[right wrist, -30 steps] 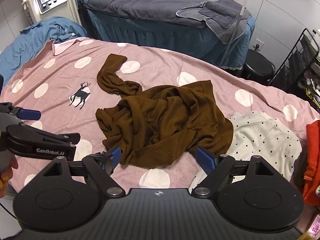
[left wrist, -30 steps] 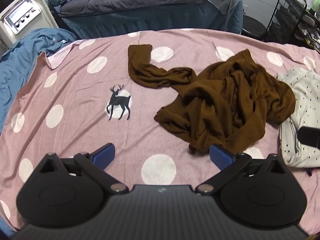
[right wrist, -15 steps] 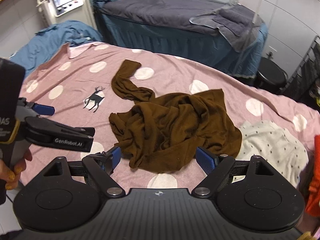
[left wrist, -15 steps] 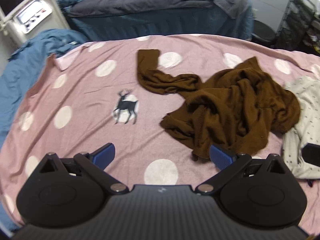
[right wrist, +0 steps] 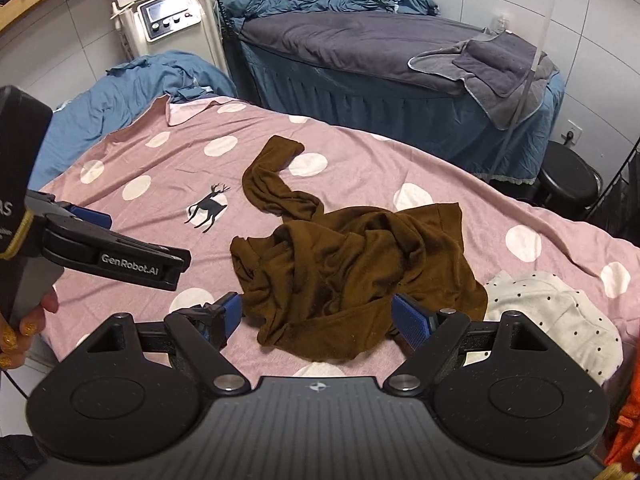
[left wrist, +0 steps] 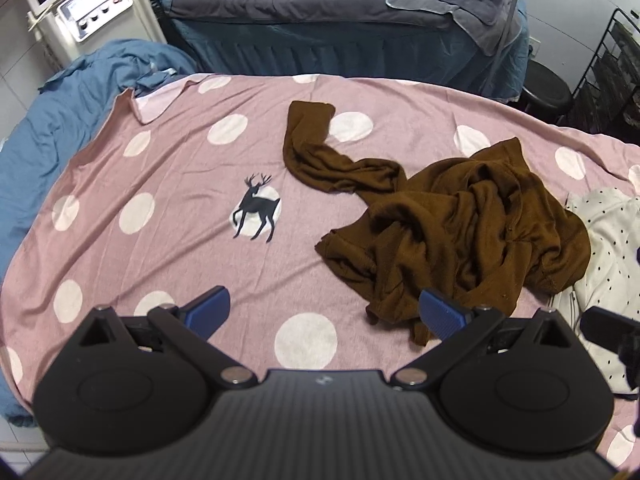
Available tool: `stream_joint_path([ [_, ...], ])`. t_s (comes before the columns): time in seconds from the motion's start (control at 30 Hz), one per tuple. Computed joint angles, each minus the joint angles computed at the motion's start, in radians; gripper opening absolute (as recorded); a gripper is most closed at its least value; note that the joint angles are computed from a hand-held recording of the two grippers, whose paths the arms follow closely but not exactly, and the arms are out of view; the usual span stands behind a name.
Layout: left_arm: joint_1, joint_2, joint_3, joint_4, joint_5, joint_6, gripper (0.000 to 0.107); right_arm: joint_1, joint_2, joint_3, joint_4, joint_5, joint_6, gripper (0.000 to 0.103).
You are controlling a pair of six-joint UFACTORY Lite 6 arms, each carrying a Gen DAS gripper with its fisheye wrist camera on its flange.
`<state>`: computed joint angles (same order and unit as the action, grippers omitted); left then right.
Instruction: Fold small clothes
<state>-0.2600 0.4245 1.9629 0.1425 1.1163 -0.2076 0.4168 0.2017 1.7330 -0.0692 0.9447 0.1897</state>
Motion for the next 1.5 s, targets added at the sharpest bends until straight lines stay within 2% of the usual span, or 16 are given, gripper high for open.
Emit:
stream_joint_path([
  [0.17,0.022,0.058,0.083,-0.017,-0.022,0.047,0.103,0.022,0.054,0.063,-0.022,0.02,0.041,0.103],
  [0.53,0.051,0.074,0.064,-0.064,-0.049,0.121,0.103,0.042,0.089,0.1,-0.067,0.052,0.136,0.103],
  [1.03,0.025,0.115,0.11,-0.047,0.011,0.167,0.103,0.036,0.07,0.051,-0.089,0.04,0.22,0.103],
  [1.5,0.023,0.139,0.127,-0.023,0.01,0.165,0.103,0.019,0.085,0.046,-0.078,0.01,0.215,0.103],
])
